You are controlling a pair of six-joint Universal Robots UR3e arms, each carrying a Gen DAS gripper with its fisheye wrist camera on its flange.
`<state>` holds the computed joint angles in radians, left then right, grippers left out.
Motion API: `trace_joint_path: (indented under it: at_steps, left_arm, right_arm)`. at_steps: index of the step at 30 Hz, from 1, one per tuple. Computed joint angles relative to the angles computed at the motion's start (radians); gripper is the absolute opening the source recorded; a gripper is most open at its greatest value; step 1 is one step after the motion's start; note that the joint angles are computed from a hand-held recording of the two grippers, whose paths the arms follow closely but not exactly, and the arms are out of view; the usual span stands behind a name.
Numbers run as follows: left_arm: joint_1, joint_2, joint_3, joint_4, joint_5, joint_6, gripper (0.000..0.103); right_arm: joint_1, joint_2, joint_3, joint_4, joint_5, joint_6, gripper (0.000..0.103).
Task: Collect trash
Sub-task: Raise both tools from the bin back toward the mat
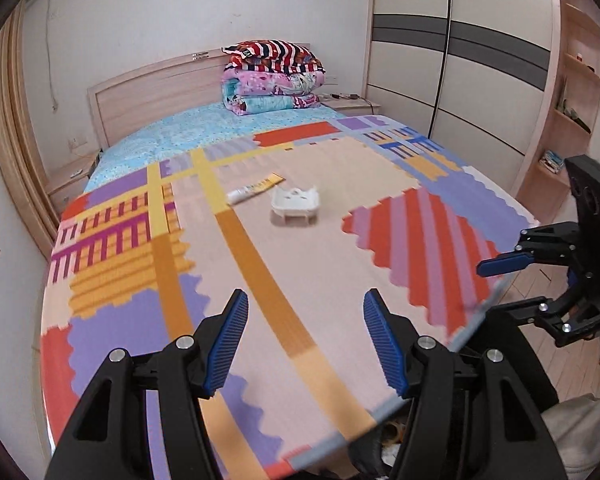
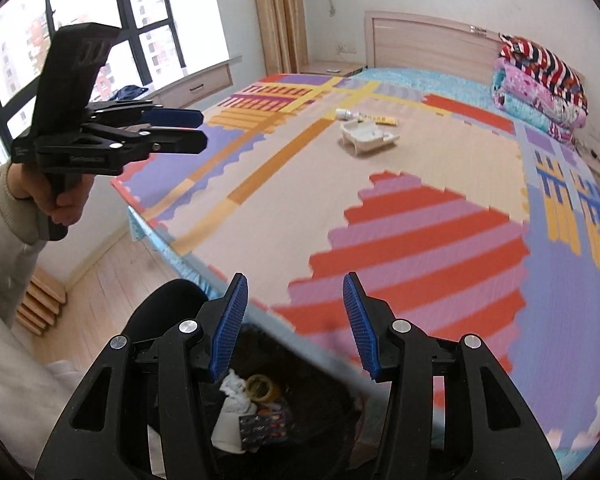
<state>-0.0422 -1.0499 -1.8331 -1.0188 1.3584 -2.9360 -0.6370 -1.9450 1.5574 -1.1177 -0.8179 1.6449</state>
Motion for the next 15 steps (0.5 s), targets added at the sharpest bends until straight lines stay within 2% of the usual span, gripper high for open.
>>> trace_joint_path:
  at_steps: [8,11,15]
  left_arm:
    - [0.097,-0.152,0.052,0.081,-0.039,0.031,0.058]
    - [0.137,-0.205,0.072,0.103,-0.076,0.024,0.058]
    - [0.155,-0.299,0.119,0.142,-0.083,0.018,0.058]
  right_arm:
    - [0.169,0.136,-0.049,-0.290,0.004,0.188,0.050]
    - [0.227,0.211,-0.095,-0.364,-0.004,0.257,0.050]
    - [0.299,0.301,-0.149,-0.467,-0.017,0.336,0.050]
